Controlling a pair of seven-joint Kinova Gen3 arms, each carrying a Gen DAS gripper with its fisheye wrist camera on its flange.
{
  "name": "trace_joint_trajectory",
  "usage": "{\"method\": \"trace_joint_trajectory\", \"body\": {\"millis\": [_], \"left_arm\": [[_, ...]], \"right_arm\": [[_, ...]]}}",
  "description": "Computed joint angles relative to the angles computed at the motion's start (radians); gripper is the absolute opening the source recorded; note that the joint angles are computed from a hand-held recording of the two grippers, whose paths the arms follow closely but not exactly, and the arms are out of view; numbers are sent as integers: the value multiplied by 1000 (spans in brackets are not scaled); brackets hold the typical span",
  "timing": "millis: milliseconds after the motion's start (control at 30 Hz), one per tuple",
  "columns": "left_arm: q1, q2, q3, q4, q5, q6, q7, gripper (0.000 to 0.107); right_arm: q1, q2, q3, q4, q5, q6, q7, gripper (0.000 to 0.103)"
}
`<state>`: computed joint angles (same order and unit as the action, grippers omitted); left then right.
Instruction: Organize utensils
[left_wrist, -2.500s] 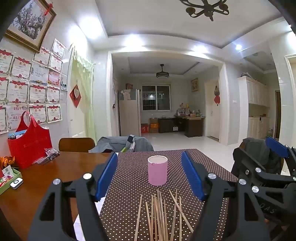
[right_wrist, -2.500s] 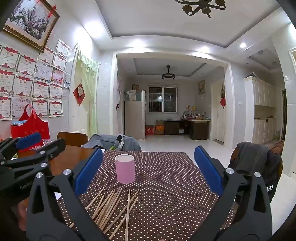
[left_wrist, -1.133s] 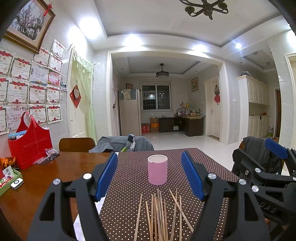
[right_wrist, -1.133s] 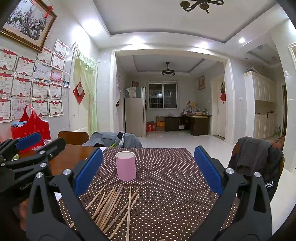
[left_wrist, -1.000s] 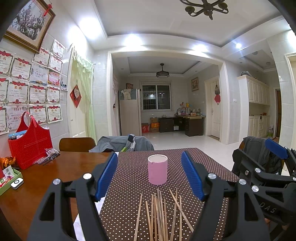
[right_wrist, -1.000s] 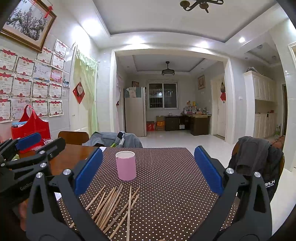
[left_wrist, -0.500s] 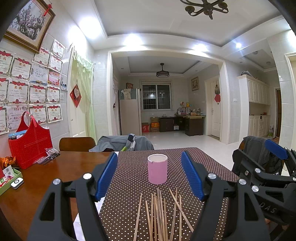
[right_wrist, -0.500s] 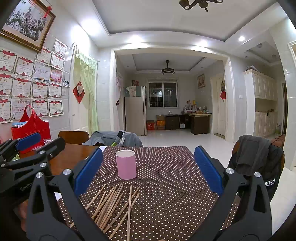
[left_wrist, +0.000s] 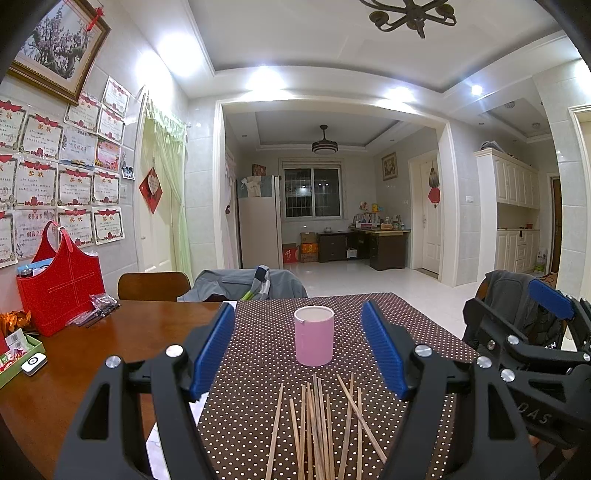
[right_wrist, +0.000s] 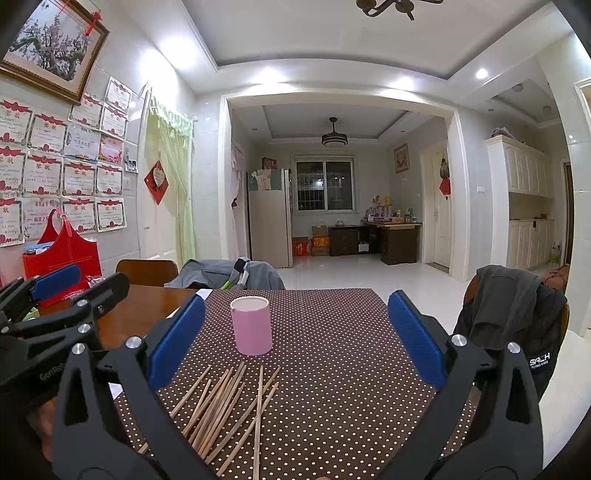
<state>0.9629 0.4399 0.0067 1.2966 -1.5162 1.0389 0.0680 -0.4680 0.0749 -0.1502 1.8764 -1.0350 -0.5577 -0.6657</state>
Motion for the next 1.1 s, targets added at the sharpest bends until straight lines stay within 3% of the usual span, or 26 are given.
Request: {"method": "trace_joint_trajectory", "body": {"millis": [767,1100], "left_arm": [[-14,14,-4,4,8,-19,4,70],[-27,20,-8,-21,44,-32,-34,70]], "right_arm": [[-5,9,0,-23,-96,10,71,97],[1,29,13,-73,-152,69,131,97]]}}
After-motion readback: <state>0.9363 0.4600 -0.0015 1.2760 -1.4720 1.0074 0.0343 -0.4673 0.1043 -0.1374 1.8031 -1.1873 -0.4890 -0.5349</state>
